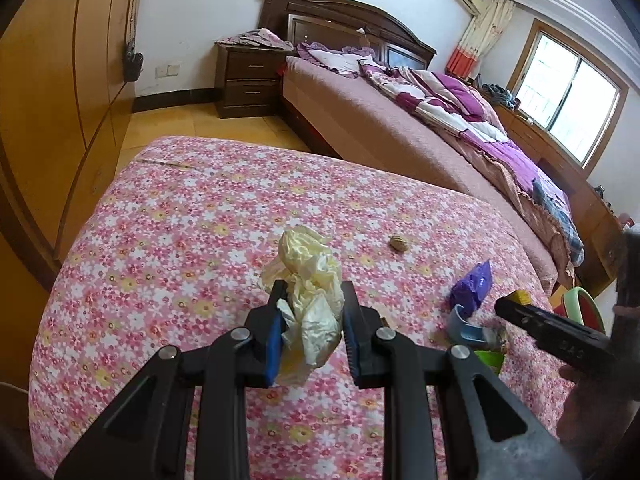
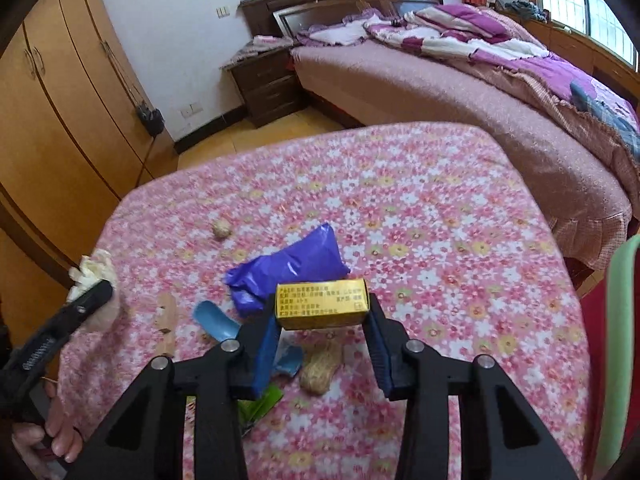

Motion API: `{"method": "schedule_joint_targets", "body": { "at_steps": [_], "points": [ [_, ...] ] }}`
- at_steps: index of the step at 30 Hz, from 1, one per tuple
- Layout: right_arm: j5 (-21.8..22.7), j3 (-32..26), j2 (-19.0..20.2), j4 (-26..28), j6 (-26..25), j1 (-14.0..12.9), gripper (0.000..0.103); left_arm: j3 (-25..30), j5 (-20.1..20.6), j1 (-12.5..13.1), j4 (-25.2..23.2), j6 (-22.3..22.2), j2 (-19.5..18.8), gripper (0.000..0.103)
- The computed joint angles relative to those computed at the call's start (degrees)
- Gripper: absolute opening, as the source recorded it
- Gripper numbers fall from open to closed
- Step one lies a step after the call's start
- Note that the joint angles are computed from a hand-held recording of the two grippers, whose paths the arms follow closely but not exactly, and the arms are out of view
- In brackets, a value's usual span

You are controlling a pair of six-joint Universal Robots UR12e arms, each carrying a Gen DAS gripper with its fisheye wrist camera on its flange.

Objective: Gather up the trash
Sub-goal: 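Grasp the yellow box with the right tool, then carry the plastic bag and yellow box over the red bin, open both tools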

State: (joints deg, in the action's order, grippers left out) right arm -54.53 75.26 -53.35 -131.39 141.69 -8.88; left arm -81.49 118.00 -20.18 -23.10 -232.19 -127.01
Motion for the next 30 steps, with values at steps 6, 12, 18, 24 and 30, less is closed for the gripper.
{"method": "schedule_joint_targets", "body": {
  "at_steps": [6,12,18,24,30],
  "points": [
    [4.31,3.03,-2.91,-0.42,-0.26,-2.34,0.043,0.63,0.21,-0.75,0.98,1.76,0.15,0.025],
    [6.74,5.91,-5.35,-0.91,-0.06,-4.48,0.043,0.73,-0.89,-1.65,2.51,3.08,0.66,0.025],
    [8.63,8.43,-7.29,-0.94,-1.7,-6.67,0.043,2.01,-2.02,-2.89,2.45,4.31,0.6,0.025],
    [9.66,10.47,-8.71,-1.89,-1.87,-8.87,0.043,3.81,-4.39,-4.11,1.55,5.7,0.04,0.025],
    [10.77,11.41,-9.02,-3.92,-0.28,-11.17,0.043,6.66,-7.36,-5.24,-0.18,7.57,-1.18,0.025]
  ]
}}
